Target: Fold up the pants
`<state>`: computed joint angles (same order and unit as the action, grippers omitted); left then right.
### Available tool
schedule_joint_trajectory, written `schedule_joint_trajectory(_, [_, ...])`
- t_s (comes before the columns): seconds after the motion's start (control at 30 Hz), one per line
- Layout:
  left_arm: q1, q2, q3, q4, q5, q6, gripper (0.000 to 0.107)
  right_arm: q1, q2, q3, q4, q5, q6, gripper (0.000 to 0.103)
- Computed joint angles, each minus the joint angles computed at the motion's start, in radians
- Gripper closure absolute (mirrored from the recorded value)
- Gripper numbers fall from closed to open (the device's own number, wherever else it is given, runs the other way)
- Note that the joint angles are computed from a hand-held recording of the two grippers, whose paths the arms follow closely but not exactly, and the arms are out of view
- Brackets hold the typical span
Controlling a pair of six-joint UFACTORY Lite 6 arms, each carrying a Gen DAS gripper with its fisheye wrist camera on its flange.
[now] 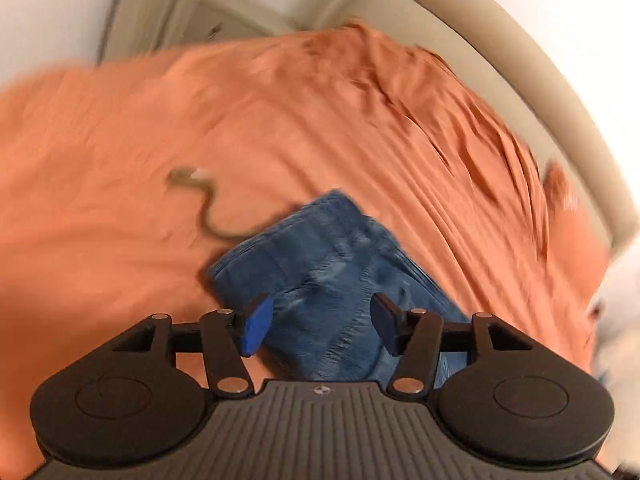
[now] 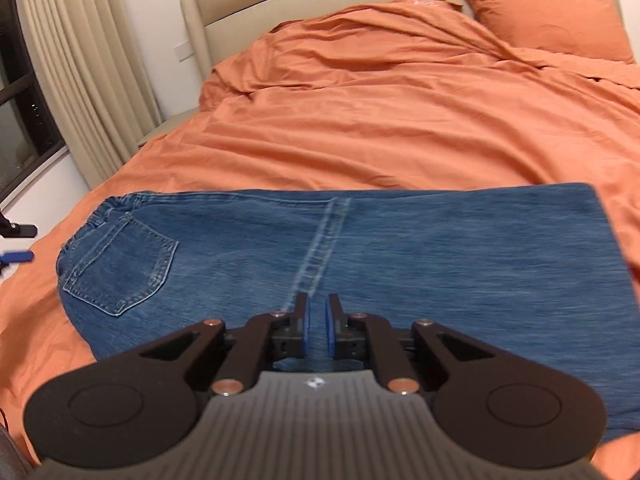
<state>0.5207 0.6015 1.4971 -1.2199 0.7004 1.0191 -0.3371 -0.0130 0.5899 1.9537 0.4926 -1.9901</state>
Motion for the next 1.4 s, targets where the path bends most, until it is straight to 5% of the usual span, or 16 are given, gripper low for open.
schedule_joint_trajectory(0.3, [0.062, 0.412, 0.256, -0.252, 0.122, -0.013, 0.038, 0.04, 0.218, 0.115, 0.06, 0.01, -0.042, 0.098])
schedule_joint_trajectory(0.43, [0.035, 0.467, 0.313, -0.274, 0.083, 0.007, 0.042, 0.045, 0.267, 0.136, 0.073, 0.005, -0.059, 0.1])
schedule_joint_trajectory(0.73, [-0.008, 0.425, 0.276, -0.263, -0.027, -0.038, 0.076, 0.024, 0.308, 0.176, -0.004, 0.013, 0.02, 0.103])
schedule_joint_trajectory(0.97, [-0.071, 0.135, 0.072, -0.283, -0.136, 0.085, 0.086, -0.01, 0.201, 0.119, -0.056, 0.003, 0.06, 0.098])
schedule_joint_trajectory(1.17, [-0.232, -0.23, -0.155, -0.364, -0.265, 0.247, 0.086, -0.131, 0.046, 0.088, -0.355, 0.047, 0.326, 0.098])
schedule_joint_trajectory(1.4, [-0.709, -0.504, -0.287, -0.837, -0.641, 0.908, 0.086, -0.384, -0.065, 0.096, -0.652, 0.21, 0.549, 0.098])
